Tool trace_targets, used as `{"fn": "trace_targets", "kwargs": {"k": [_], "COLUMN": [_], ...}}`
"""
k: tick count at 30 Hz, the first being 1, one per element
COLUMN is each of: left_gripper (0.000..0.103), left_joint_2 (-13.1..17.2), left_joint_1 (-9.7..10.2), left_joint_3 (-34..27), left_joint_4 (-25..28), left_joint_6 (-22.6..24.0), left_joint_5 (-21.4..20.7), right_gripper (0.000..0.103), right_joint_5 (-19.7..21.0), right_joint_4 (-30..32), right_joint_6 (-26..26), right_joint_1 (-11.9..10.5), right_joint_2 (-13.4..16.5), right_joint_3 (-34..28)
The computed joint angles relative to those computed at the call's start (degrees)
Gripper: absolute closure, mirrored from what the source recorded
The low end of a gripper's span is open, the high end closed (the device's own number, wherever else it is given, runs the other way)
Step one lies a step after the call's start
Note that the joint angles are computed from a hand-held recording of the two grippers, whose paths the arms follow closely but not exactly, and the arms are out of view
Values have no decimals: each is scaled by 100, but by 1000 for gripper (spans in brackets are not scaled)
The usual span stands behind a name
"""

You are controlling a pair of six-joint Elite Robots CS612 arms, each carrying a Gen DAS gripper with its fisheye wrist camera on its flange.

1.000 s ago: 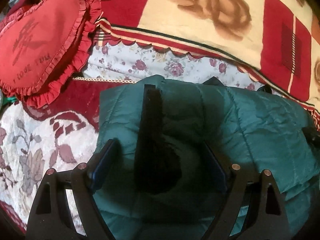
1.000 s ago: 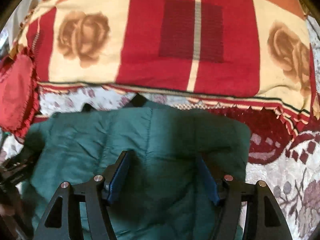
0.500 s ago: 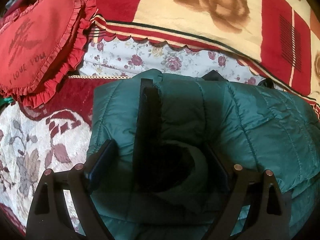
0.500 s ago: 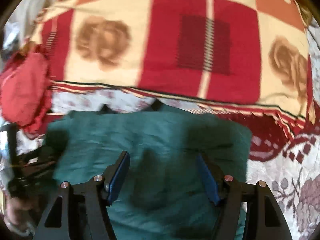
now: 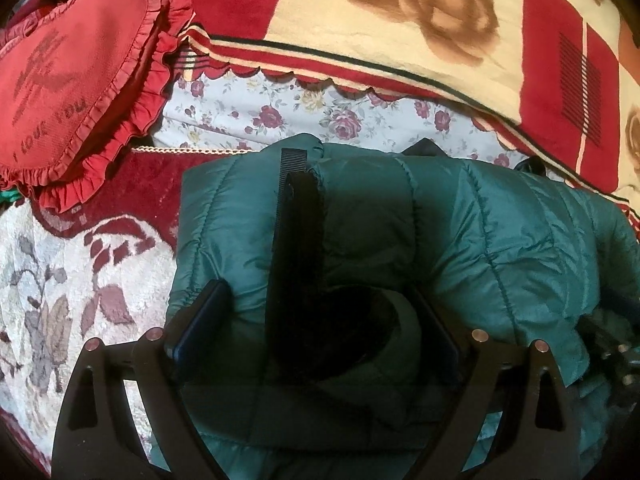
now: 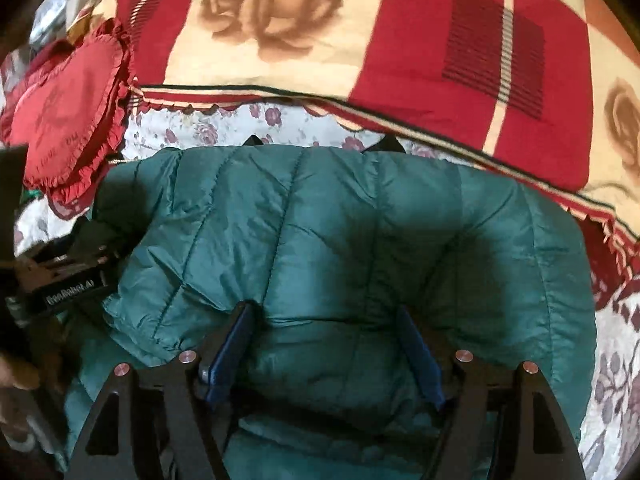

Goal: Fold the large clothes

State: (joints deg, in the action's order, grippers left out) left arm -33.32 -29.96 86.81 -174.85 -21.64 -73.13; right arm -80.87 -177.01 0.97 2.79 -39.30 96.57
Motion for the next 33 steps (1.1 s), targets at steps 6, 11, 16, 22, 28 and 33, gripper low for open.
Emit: {"fn": "trace_targets", "kwargs": {"k": [6, 11, 16, 22, 28, 33], "left_gripper": [11, 11, 10, 10, 10, 10], "left_joint_2": [5, 6, 19, 25, 0, -200], "left_joint_1": [6, 1, 0, -12, -33, -54], "left_joint_3": [14, 22, 25, 20, 80, 387], "left_joint_4": [-55, -71, -124, -127, -263, -477], "left_joint_6": [-28, -29, -12, -10, 39, 65], "left_joint_5": [-27, -10, 1, 31, 128, 113], "right_gripper": [33, 33, 32, 31, 32, 32], "right_joint_5": [-19, -494, -673, -664, -379, 1], "right_joint_4": [-1078, -883, -577, -359, -883, -1095], "right_joint_6": [224, 401, 269, 284, 554, 499], "right_joint_1": [-198, -338, -356, -376, -448, -510], "right_joint_2": [-306, -287, -33, -39, -322, -622], "right_joint_3": [558, 582, 395, 348, 787, 1231]}}
